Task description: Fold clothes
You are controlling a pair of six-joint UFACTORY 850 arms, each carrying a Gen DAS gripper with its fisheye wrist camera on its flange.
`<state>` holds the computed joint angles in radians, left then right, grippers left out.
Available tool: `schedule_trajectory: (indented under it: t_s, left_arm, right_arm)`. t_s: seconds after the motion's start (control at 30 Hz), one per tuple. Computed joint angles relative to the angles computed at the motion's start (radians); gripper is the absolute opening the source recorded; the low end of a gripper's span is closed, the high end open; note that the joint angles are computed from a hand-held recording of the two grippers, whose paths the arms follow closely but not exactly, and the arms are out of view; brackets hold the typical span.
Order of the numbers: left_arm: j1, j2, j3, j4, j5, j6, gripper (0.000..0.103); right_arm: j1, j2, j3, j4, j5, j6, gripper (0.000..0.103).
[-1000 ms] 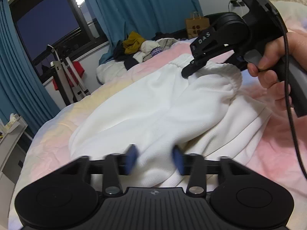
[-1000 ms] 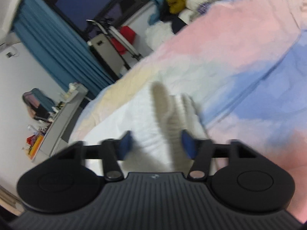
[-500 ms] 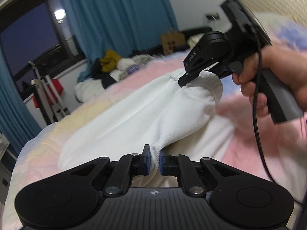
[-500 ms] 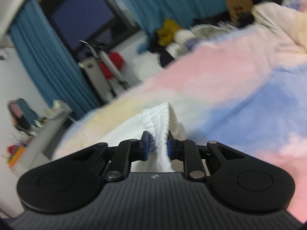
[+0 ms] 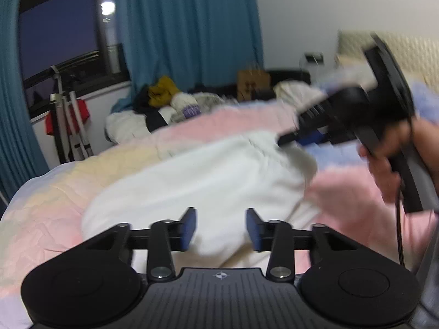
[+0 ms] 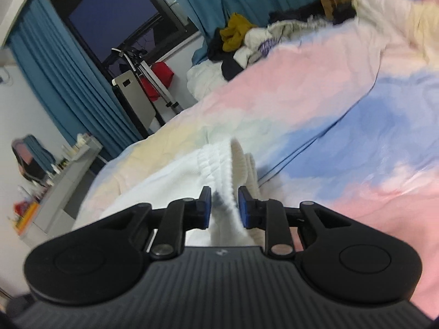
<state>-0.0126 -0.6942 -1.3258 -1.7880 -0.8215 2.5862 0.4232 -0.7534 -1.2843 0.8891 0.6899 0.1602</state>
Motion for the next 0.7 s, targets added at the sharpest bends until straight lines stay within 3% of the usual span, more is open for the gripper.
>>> schedule_trajectory:
  t_s: [0.17, 0.3, 0.43, 0.5, 0.7]
  left_arm:
    - [0.033, 0.021, -0.014, -0.013, 0.001, -0.199, 0.076]
    - [0.036, 0.033, -0.025, -0.019, 0.082, -0.296, 0.076]
    - [0.041, 0.053, -0.011, -0.015, 0.095, -0.337, 0.086]
    - [0.044, 0.061, -0.006, -0.013, 0.098, -0.355, 0.099]
    - [0.034, 0.018, -0.071, 0.013, 0.159, -0.460, 0.103]
  right_arm:
    - [0.041, 0.065, 0.063, 0.020, 0.030, -0.066, 0.049]
    - [0.088, 0.092, 0.092, 0.073, 0.047, -0.164, 0.070]
    - [0.120, 0.092, 0.080, 0.120, 0.027, -0.243, 0.072]
    - [0.120, 0.082, 0.064, 0.110, -0.006, -0.257, 0.072]
    - [0.088, 0.033, 0.027, 0.096, -0.092, -0.140, 0.072]
